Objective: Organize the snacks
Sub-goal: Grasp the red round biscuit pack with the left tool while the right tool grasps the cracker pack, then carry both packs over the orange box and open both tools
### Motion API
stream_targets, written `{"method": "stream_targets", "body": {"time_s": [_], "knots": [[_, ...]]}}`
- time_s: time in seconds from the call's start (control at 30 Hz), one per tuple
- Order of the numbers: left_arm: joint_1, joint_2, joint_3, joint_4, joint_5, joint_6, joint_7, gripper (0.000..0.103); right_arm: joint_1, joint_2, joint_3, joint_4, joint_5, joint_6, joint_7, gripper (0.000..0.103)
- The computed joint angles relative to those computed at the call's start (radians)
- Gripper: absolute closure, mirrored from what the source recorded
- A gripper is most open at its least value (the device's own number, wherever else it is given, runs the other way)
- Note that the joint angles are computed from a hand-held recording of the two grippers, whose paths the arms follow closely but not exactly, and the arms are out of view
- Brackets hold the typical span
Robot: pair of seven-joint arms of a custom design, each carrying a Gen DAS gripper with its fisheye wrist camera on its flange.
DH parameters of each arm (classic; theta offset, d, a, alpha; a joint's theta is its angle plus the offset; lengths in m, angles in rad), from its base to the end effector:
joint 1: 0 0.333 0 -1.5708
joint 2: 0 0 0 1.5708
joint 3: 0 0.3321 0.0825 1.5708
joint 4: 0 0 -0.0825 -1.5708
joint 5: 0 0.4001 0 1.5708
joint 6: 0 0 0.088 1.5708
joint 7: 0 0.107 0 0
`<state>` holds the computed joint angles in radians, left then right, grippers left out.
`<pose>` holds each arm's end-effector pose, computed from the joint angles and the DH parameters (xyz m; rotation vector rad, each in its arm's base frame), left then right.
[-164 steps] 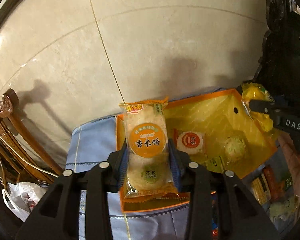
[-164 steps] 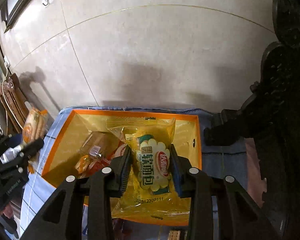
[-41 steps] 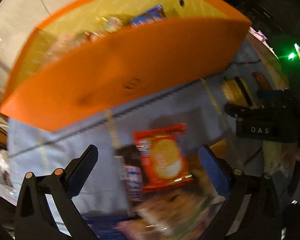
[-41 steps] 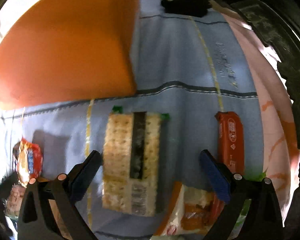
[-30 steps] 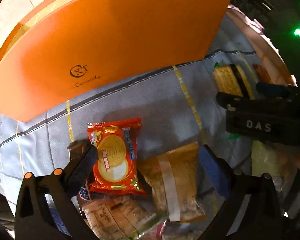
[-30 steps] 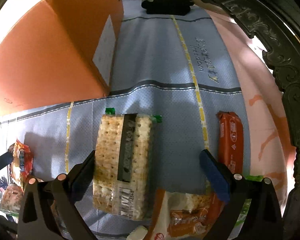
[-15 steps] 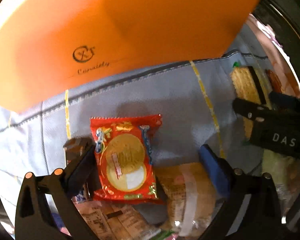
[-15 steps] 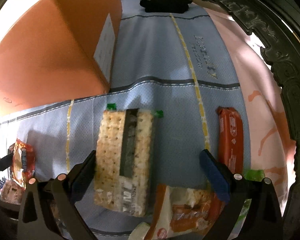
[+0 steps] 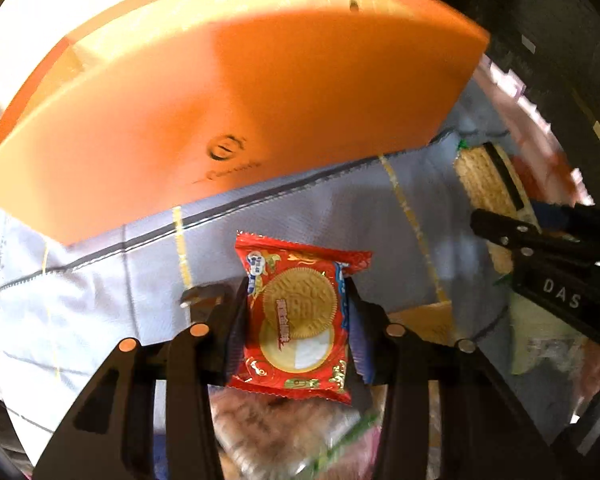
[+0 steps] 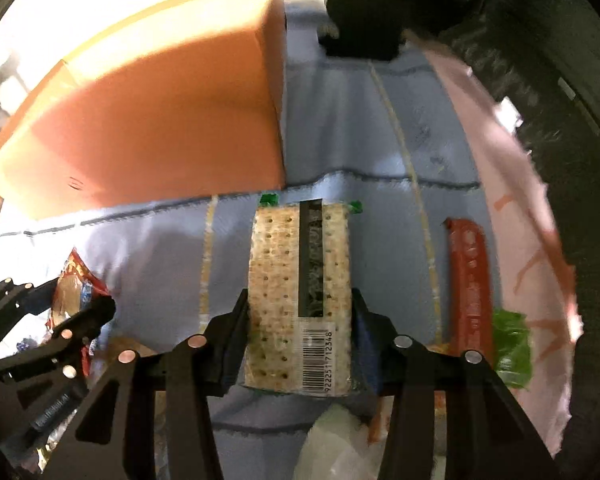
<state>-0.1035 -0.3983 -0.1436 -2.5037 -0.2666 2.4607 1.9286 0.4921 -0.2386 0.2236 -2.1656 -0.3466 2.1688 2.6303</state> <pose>0.4395 -0.1130 0.4666 -1.5875 2.4640 -0.5116 0.3952 0.3356 0.5298 -1.8176 2.1796 -0.4832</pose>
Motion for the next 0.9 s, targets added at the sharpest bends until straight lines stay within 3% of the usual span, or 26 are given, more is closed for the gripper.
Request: {"method": "stream_targets", "body": {"time_s": [0.13, 0.27, 0.37, 0.53, 0.6, 0.83, 0.9], "knots": [[-0.002, -0.078, 0.056, 0.018, -0.073, -0.081, 0.031, 0.061, -0.004, -0.040, 0.025, 0.036, -0.053, -0.041, 0.061, 0.055], [0.032, -0.077, 0.086, 0.104, -0.088, -0.133, 0.059, 0.061, -0.011, -0.062, 0.008, 0.090, -0.047, 0.007, 0.020, 0.055], [0.083, -0.033, 0.096, 0.203, -0.052, -0.122, 0.085, 0.060, -0.016, -0.033, -0.031, 0.150, 0.016, 0.123, -0.049, 0.055], [0.155, 0.115, 0.046, 0.375, 0.104, -0.030, 0.034, 0.060, -0.037, 0.162, -0.030, 0.418, -0.002, 0.062, -0.187, 0.055], [0.174, 0.179, 0.037, 0.449, 0.174, -0.040, 0.000, 0.061, -0.034, 0.238, -0.034, 0.516, -0.023, 0.018, -0.193, 0.055], [0.176, 0.286, 0.048, 0.564, 0.244, -0.039, -0.038, 0.060, 0.000, 0.369, -0.064, 0.660, -0.042, -0.040, -0.225, 0.055], [0.167, 0.318, 0.046, 0.589, 0.229, -0.061, -0.063, 0.056, 0.003, 0.409, -0.072, 0.704, -0.015, -0.073, -0.236, 0.034]]}}
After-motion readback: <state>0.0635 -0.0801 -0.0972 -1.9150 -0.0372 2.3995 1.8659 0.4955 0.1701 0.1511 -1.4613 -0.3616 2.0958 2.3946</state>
